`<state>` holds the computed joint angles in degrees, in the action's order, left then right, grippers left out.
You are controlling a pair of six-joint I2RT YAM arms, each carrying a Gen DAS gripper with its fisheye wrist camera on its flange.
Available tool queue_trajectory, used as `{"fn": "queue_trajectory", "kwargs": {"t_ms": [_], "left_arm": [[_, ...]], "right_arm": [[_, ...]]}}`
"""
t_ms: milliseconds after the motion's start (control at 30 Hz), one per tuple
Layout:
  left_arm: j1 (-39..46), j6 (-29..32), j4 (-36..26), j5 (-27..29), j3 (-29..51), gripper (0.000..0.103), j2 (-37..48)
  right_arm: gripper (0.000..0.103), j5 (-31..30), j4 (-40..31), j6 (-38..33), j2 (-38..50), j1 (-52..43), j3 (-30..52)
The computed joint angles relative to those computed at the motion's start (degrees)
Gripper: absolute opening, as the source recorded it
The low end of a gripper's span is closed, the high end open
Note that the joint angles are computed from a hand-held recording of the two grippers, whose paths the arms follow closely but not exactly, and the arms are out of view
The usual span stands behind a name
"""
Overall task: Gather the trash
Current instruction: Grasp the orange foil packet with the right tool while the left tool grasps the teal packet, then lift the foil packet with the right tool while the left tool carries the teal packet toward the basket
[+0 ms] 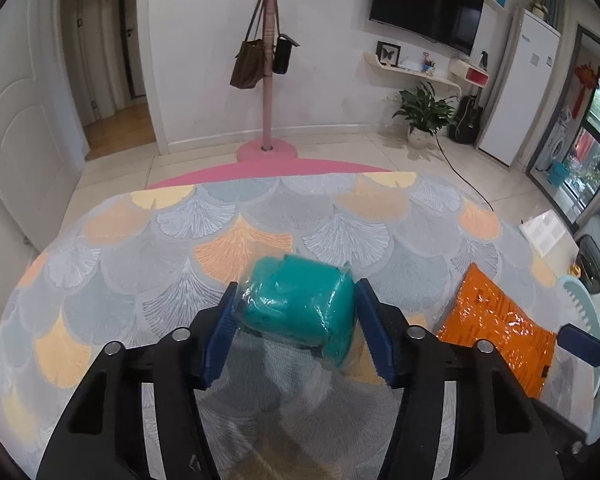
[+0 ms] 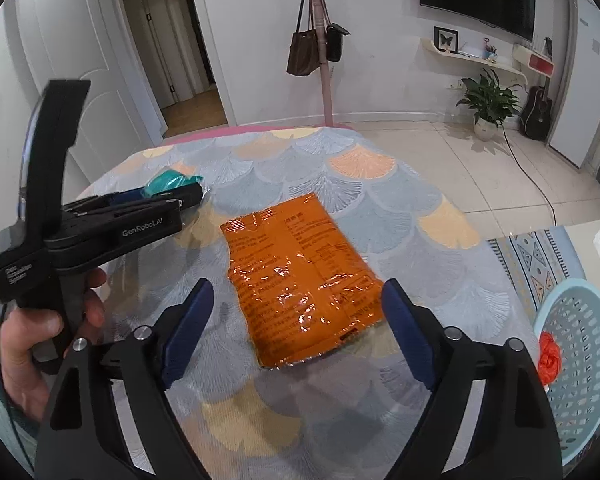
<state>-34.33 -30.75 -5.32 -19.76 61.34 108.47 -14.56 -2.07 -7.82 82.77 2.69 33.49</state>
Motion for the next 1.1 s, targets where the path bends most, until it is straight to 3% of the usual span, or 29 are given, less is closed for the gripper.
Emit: {"fn": "queue_trajectory", "kwargs": {"t_ms": [300,433,667,733,1000,1100], "left_arm": [[-1.33,-1.92,4.99,-3.63,-5.38,0.053,-3.69],[-1.62,-1.9,5.34,-4.15,-5.55,0.053,-3.88],[-1.6,-1.97,5.63,-4.35,-5.47,0.053,-4.02],[-1.64,-1.97,5.99,-4.47,-5.68,0.053,-4.09],[-2.32,-1.2,8.54,-5.96,-7.53,0.052,-5.35],[-3.17,-0.6,9.31,-6.46,-7.73,0.052,-5.92]], "right_arm": [[0.085,10.37,2.67,0.72,5.34,6.54,1.36],[0.085,12.05,3.2,1.69,6.22,7.06,1.71],[0.053,9.08,5.71,3.67,5.29,3.81,0.61],[0.035,9.33,6.74,3.74,4.1,4.06,-0.42],[0.011,9.78,14.5,4.81,-4.34,3.45,-8.1],[0.009,6.04,17.17,5.34,-7.43,0.58,-10.67]]}}
